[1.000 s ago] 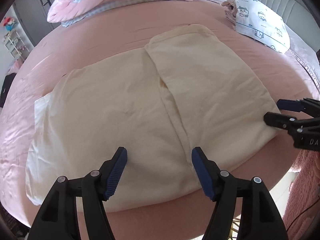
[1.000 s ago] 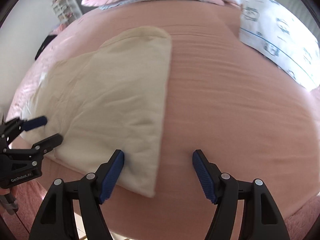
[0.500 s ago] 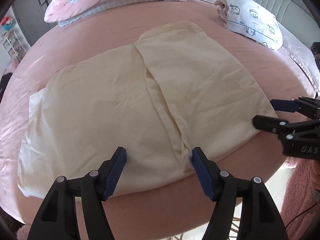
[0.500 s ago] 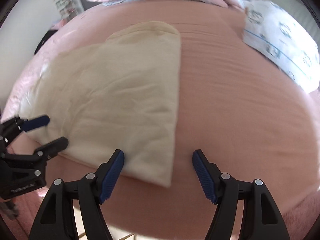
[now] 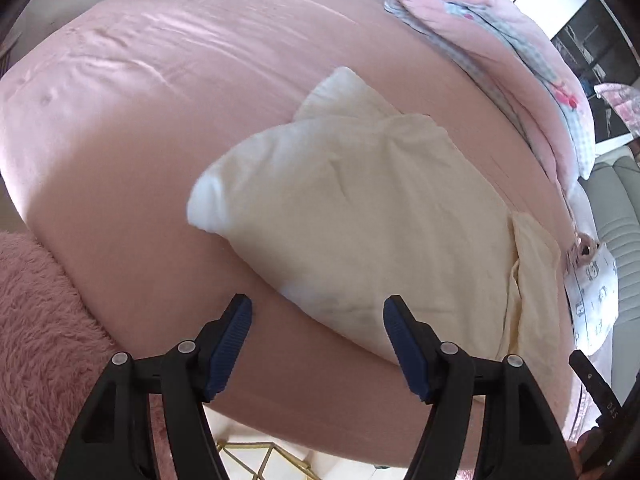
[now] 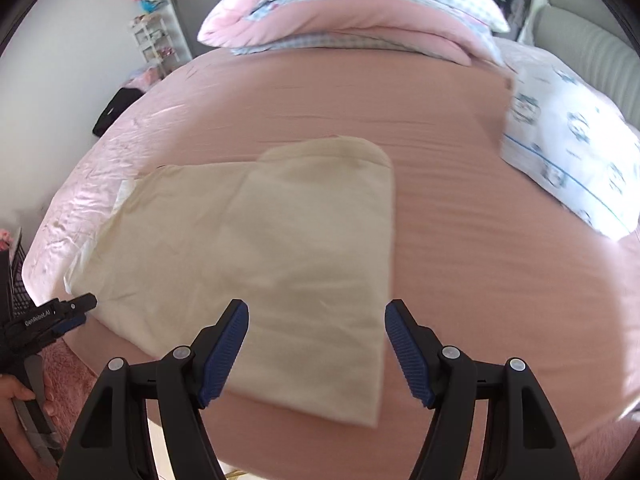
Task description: Fold clothes
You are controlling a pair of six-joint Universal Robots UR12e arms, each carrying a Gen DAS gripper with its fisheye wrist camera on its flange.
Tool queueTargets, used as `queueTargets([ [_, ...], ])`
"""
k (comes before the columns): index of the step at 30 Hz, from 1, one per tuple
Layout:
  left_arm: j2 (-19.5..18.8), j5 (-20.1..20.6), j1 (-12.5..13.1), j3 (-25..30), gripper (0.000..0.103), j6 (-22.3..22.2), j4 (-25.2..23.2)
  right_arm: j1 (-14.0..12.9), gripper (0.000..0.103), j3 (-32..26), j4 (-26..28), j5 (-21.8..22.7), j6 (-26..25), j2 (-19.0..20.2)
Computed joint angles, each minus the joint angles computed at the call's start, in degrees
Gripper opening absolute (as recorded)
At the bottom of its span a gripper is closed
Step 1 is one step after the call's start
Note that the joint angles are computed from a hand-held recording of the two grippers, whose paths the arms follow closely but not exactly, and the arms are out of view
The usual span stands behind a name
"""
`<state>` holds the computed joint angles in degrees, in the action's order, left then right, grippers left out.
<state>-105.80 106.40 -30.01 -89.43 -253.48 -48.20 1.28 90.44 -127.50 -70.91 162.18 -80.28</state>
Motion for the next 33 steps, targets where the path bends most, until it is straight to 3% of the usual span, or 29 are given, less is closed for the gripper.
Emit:
queueTargets([
  [4, -1.2, 2.7, 0.6, 0.0, 0.067, 0.0, 3.0, 2.0, 0.07, -2.5, 0.6, -2.4, -0.5, 2.4],
  [9, 0.9, 3.7, 2.6, -6.0, 0.07, -0.6, 16.3, 1.9, 0.07, -2.0, -0.2, -2.2, -0.4, 2.9],
  [13, -0.4, 9.8, 0.9, -4.2, 0.071, 0.1, 13.8, 0.5, 0.07, -1.1, 0.8, 0.6, 2.4, 2.7],
  [14, -1.4, 10.2, 0.7, -2.5, 0.043, 3.0, 12.0, 0.1, 0.07, -1.0, 1.0, 1.3, 3.4, 2.7],
  [15, -2.5, 10.3, 0.7, -0.6, 0.008, 6.8, 10.2, -0.2, 0.07, -0.9, 1.2, 1.9, 4.3, 2.7],
  [19, -5.3, 12.7, -0.3, 5.5, 0.008, 19.3, 8.2, -1.0, 0.07, -0.8, 0.2, 1.8, 5.6, 2.5],
  [22, -8.4, 14.9, -1.9, 12.4, 0.008, 31.5, 6.1, -1.7, 0.07, -1.0, -1.4, 0.4, 6.5, 2.5],
  [29, -18.5, 10.1, -4.6, 29.0, 0.008, 58.6, 2.3, -4.8, 0.07, -1.1, -3.2, 2.0, 11.6, 2.5],
  [33, -23.2, 3.8, -5.4, 36.1, 0.008, 65.1, -2.6, -6.7, 0.07, -0.6, -4.0, 3.0, 16.0, 2.6],
])
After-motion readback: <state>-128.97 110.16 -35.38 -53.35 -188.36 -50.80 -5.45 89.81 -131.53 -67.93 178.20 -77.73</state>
